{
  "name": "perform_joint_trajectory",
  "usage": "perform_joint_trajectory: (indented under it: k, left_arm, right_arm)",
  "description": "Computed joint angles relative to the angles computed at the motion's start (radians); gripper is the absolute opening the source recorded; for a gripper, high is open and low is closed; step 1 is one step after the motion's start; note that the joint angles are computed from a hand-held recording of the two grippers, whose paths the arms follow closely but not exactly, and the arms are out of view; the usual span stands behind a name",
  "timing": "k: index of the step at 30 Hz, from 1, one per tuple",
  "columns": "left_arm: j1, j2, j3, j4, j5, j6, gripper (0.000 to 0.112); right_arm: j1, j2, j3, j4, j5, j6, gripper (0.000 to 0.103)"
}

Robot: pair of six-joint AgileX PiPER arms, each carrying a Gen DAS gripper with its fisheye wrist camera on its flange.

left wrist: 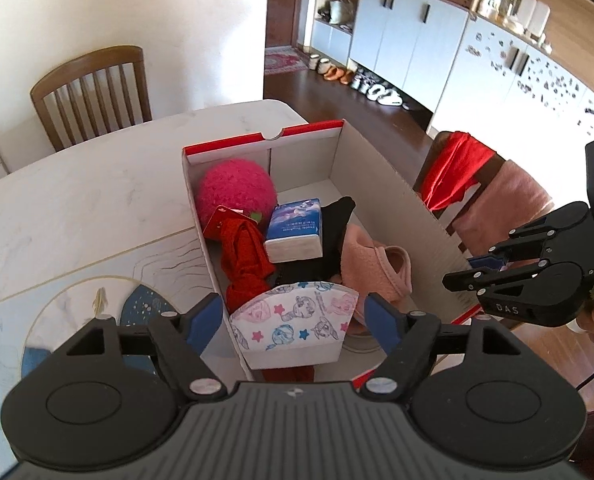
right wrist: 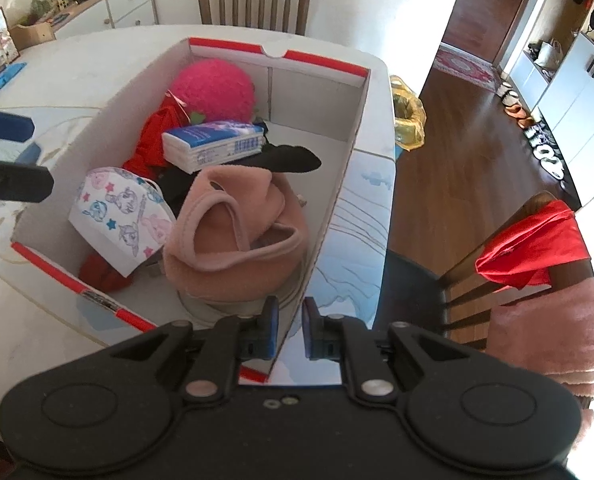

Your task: Organize objects

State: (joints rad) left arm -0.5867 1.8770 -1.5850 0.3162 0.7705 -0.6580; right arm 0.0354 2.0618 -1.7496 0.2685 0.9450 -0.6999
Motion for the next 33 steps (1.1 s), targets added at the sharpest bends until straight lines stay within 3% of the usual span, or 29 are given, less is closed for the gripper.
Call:
perform_joint_trajectory:
  k: [10, 15, 20, 26, 29, 33]
  left_arm:
    - [-0.052, -0.076, 0.13, 0.134, -0.087, -0.225, 0.077]
    - [-0.059, -0.111, 0.18, 0.172, -0.139, -0.268, 0.078]
    - [-0.069, -0.136, 0.208, 0.197, -0.149, -0.247, 0.083]
    - [-0.07, -0.185, 0.269, 0.201, -0.181, -0.251, 0.086]
    - [-0.073, -0.216, 0.304, 0.212, -0.197, -0.265, 0.087]
    - [-0.081, -0.258, 0.356, 0.249, -0.226, -0.307, 0.103]
  right_arm:
    - [-0.053, -0.114, 0.1, 0.159, -0.042, -0.163, 0.016]
    - [-0.074, -0.185, 0.162, 0.251, -0.07, -0.209, 0.031]
    - [-0.087, -0.252, 0.226, 0.329, -0.086, -0.191, 0.039]
    - [-0.093, -0.345, 0.337, 0.442, -0.131, -0.249, 0.061]
    - [-0.088, -0.388, 0.393, 0.479, -0.159, -0.279, 0.065]
    - [-0.091, -0.441, 0.464, 0.537, -0.185, -0.314, 0.078]
